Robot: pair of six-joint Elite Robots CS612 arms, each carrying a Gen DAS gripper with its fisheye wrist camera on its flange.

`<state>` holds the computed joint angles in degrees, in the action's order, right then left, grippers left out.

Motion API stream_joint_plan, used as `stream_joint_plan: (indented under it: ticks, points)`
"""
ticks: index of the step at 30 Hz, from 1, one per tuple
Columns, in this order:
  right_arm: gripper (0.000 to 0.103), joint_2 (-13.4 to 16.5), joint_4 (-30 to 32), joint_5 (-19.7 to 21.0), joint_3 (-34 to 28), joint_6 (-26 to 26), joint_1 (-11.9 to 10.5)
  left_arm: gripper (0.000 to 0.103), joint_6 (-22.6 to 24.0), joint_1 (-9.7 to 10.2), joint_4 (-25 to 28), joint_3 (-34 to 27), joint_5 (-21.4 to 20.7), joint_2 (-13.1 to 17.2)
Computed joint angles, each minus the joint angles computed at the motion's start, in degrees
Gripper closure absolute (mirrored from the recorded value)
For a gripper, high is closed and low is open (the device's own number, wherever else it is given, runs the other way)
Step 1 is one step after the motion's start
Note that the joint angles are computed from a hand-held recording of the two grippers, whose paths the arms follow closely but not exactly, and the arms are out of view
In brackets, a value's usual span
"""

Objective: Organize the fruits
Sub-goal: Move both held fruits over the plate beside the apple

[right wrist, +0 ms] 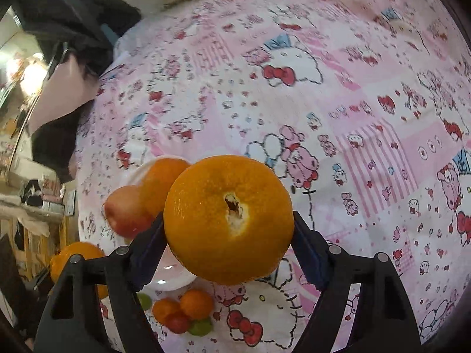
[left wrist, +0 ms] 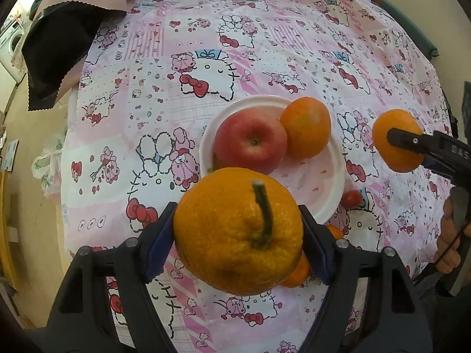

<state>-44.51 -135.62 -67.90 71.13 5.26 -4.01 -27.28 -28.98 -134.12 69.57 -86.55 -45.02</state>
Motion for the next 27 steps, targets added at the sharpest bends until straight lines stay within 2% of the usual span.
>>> stream_joint_plan:
  ticks: [6,14,20,27]
  points:
    - [0.022,-0.2,0.4,0.7,0.1,-5.3,1.2,0.028,0.1,-0.06,0.4,0.3,0.1,-0.1]
    - [0.022,0.9,4.8,-1.6,-1.5,-12.7,3.2,0.028,-0.1,0.1,1.7,-0.5,-0.8,0.6]
    - [0.022,1.8,6.5,-0.5,-2.7,-14.8,3.6,0.028,3.5,0.14,2.8,-3.0,-5.3,2.6]
    - [0.022,2.8,10.9,1.1,-4.1,-14.5,3.6,0.028,6.0,-0.44,3.9,-5.9,-3.7,4.5]
